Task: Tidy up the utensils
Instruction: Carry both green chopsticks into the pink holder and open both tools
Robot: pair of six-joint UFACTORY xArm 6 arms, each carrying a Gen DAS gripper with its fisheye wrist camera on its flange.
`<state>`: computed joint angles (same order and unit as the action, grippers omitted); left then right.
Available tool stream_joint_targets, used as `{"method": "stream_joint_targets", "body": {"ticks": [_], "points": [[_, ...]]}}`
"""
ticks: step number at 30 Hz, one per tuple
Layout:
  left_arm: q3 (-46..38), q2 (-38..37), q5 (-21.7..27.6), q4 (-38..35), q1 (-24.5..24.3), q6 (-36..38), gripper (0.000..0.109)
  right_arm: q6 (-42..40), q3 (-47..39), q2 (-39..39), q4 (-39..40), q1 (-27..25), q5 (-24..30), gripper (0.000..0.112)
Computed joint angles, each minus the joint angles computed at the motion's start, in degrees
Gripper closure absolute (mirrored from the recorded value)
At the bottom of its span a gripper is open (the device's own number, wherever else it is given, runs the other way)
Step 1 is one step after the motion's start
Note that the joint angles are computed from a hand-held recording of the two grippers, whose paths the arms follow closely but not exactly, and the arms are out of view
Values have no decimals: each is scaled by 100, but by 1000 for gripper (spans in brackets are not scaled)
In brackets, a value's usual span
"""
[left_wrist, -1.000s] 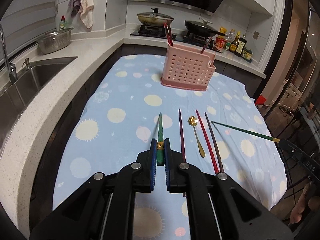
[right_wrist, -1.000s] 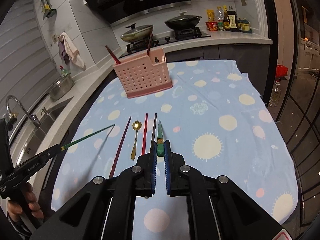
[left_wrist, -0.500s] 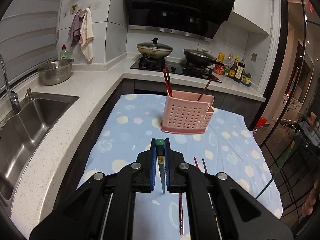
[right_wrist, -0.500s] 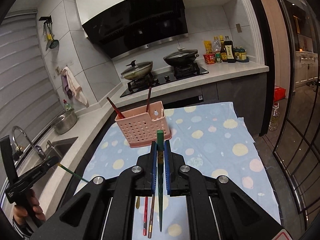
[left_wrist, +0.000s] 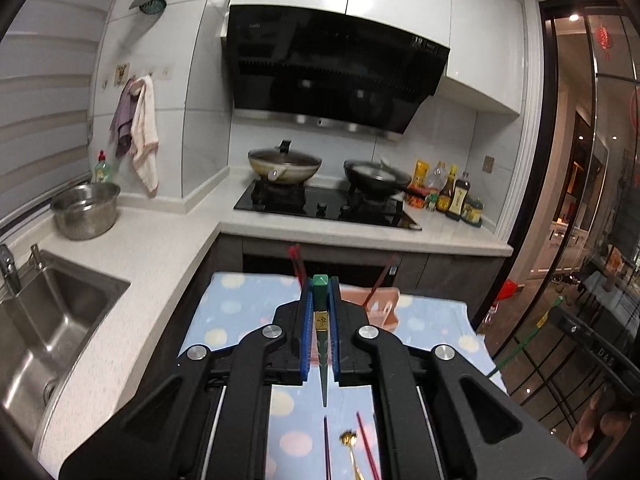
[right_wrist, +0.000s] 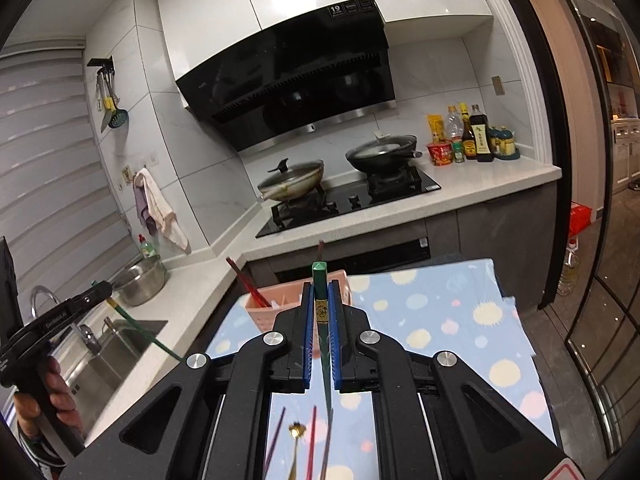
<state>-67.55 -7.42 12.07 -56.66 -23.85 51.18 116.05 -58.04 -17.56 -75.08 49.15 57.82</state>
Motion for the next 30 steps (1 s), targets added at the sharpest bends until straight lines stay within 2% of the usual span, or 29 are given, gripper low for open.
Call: {"method": "stream_joint_targets", "body": {"ticks": [7, 15, 23, 27, 30], "points": [[-1580, 1121, 193, 398, -97, -467, 102, -464, -750, 529, -211, -887, -883, 105], [-3327, 2458, 346, 1238, -152, -1297, 102, -915, -2029, 1580, -272, -1751, -1820, 105], [-4875, 3724, 545, 2403, -77, -2324, 102, -1487, -3194, 2695, 154, -2167, -2233, 105], [-5322, 4138, 708, 2828, -37, -2673, 102, -1704, -3478, 3074, 430, -2290, -2345, 105], [-5449, 4289, 793, 2898, 0, -2773, 102, -1577, -3489, 3139, 440, -2367, -2539, 105]]}}
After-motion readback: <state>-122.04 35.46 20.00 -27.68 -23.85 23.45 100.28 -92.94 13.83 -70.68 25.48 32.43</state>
